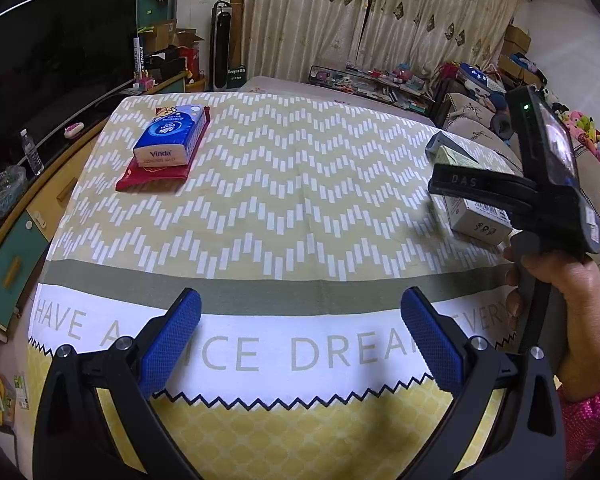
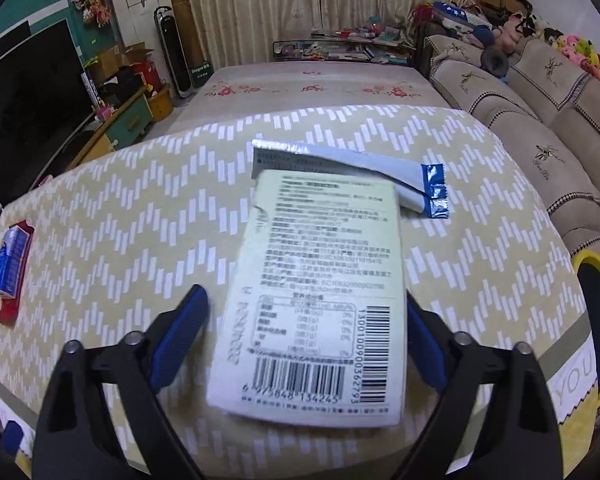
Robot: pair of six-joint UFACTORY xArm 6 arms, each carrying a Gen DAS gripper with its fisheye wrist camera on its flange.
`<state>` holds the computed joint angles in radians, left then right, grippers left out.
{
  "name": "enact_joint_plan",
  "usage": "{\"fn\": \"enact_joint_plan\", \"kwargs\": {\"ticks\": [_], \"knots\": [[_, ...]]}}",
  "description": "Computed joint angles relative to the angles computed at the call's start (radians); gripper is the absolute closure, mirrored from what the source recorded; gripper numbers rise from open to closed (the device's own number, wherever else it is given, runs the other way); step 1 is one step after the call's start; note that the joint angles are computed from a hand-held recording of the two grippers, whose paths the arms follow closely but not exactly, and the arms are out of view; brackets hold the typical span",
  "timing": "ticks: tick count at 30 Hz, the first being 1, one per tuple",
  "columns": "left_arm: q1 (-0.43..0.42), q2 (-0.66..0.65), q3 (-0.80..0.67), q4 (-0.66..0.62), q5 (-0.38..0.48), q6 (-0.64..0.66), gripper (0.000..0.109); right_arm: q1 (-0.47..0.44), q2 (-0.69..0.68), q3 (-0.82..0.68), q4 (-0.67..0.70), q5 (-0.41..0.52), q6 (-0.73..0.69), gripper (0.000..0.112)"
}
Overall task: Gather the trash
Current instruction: 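Grasp the white-and-green paper drink box with the right gripper, then carry the drink box over the bin and open the right gripper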
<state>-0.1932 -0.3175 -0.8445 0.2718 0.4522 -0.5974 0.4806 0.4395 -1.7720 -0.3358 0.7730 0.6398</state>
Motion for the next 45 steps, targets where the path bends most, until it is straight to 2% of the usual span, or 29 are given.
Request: {"fn": "enact_joint_plan", "kwargs": {"ticks": [1,2,7,18,25,28,34,37,40,45], "knots": [[0.001,0.0,0.001,0.001,-0.002,-0.002,0.01,-0.001,0.006,-0.007,-0.029,0.003,0.01,0.041],[0.0,0.0,0.001,0.006,-0.002,-0.006,0.01,-0.005,0.011,-0.012,-0.031,0.005,0.004,0.044],[-0.001,0.003,0.0,0.008,-0.001,-0.003,0.01,-0.023,-0.029,0.039,0.057,-0.011,-0.11,0.044],[-0.004,-0.001,0.005,-0.005,-0.012,0.01,0.01,-0.092,-0.378,0.506,0.297,-0.208,-0.347,0.044],[-0.007,-0.007,0.012,-0.017,-0.024,0.025,0.01,-0.157,-0.566,0.697,0.349,-0.258,-0.406,0.044],[-0.01,-0.008,0.013,-0.023,-0.03,0.032,0.01,-0.216,-0.632,0.746,0.344,-0.262,-0.404,0.044],[-0.014,-0.011,0.018,-0.05,-0.047,0.057,0.01,-0.403,-0.687,0.783,0.311,-0.244,-0.384,0.044],[-0.02,-0.008,0.015,-0.065,-0.043,0.069,0.01,-0.492,-0.678,0.782,0.295,-0.227,-0.378,0.044],[-0.034,0.002,-0.003,-0.14,-0.02,0.128,0.01,-0.56,-0.652,0.772,0.263,-0.213,-0.367,0.044],[-0.074,0.01,-0.058,-0.114,0.044,0.145,0.01,-0.634,-0.59,0.75,0.277,-0.209,-0.387,0.044]]}}
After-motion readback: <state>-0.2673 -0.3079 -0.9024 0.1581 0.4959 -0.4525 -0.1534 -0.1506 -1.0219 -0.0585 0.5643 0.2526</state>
